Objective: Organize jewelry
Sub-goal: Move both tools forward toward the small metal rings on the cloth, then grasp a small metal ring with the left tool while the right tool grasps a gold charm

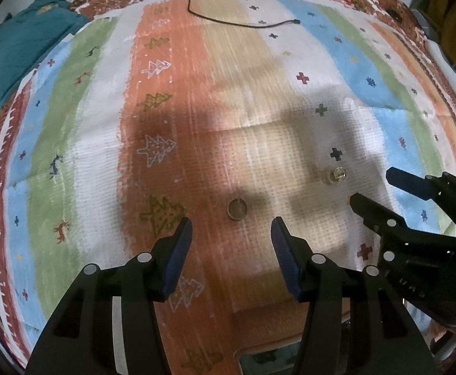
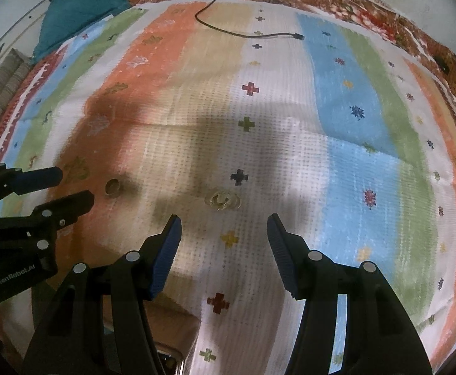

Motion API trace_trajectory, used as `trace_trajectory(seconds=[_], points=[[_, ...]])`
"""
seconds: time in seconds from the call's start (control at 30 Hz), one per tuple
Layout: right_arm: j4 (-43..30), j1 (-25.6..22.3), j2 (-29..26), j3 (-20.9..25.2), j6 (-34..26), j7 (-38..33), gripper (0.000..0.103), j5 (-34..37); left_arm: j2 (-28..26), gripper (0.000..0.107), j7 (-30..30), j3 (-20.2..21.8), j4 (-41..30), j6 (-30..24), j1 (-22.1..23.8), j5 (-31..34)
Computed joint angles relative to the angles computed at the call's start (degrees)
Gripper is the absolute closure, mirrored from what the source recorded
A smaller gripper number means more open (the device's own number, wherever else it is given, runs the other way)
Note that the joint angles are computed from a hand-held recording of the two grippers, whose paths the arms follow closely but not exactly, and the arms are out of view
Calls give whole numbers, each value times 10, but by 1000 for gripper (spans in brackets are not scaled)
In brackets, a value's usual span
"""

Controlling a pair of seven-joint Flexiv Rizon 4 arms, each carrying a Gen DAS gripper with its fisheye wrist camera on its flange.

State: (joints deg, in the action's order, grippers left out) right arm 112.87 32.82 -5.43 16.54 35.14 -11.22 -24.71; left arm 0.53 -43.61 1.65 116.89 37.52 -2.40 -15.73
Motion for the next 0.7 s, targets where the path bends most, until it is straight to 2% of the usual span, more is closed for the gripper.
trace_trajectory(seconds=[0.13, 0.7], points=[[0, -2, -5, -2, 6, -5, 46, 5, -9, 54, -1, -3, -1, 10, -2, 8], [-5, -9, -31, -12, 22, -27, 46, 27, -52, 54, -15, -10, -30, -11, -2, 26]])
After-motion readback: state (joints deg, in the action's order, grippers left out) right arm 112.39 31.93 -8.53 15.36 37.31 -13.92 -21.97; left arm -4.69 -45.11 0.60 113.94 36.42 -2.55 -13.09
